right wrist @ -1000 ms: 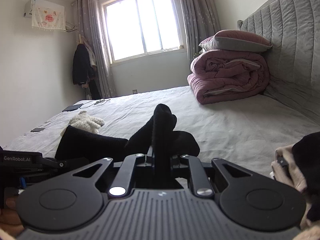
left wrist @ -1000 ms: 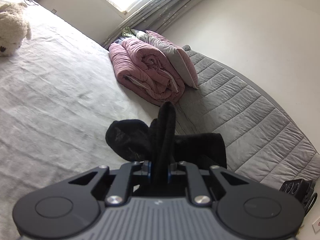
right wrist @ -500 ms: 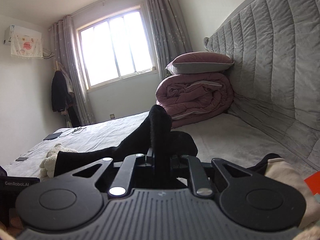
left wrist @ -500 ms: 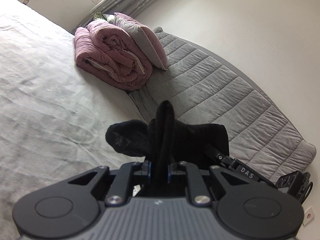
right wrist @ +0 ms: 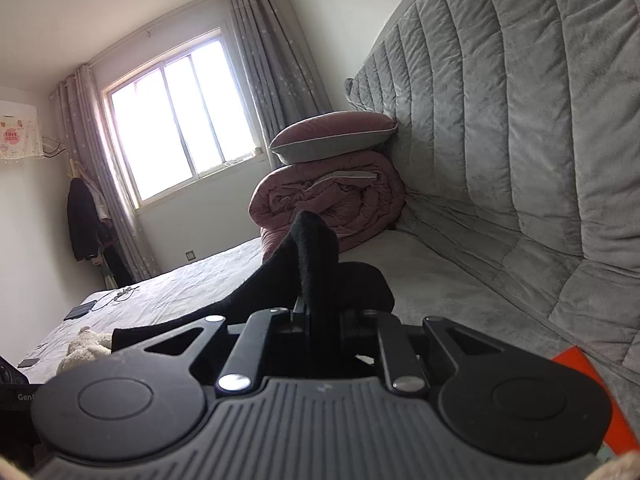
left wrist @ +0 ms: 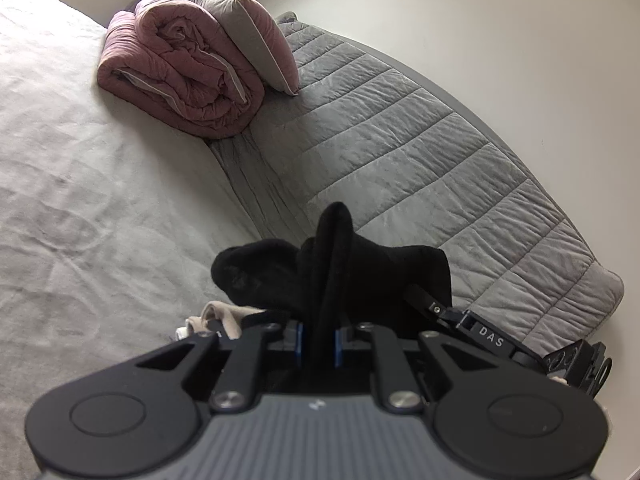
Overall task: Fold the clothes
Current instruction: 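Lift the black garment with both grippers and carry it toward the clothes stack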
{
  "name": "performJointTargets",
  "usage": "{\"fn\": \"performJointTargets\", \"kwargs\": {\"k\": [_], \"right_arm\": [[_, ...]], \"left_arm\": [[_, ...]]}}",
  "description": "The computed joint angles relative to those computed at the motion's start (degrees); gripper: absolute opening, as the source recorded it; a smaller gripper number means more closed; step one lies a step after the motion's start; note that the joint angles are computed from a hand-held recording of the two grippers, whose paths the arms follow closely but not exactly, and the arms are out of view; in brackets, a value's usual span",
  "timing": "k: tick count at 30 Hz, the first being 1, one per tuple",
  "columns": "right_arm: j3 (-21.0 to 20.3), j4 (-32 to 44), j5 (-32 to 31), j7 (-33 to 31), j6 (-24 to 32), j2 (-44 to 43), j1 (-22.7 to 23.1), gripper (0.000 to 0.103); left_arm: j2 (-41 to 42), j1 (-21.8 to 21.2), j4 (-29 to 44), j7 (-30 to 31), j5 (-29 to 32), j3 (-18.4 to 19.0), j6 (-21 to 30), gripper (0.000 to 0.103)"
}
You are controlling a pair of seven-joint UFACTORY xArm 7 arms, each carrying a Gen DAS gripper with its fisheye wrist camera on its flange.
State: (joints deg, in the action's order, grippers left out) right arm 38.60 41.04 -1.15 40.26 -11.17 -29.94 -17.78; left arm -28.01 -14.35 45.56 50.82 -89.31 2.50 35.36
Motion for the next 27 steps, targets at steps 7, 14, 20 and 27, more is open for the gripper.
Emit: {"fn": "performJointTargets", "kwargs": {"k": [7,14,20,27], "right_arm": [[-6.73,-3.28,0.59,-0.87,-0.54,0.04,4.81,0.015],[-9.91,-3.86,1.27,-1.44,1.39,0.38,7.56,0.015],[-12.84,-3.33,0.55,-0.69,3.73,2.11,10.74,0.015],[-13.23,-2.91,-0.57,1.13,4.71,3.46,10.63,0.016]], "left_arm": [[4.09,-1.08,2.44,-1.21,-1.74,-2.3,-0.96,0.013],[5.93,-1.47,3.15,-3.47,-1.9,-3.55,-1.77,0.013],[6.21,-1.66,2.53,-6.23,-0.51,-4.38,-4.68,0.013],[7.86,-2.35,3.46,-5.13,0.39,-5.29,-8.37,0.014]]}}
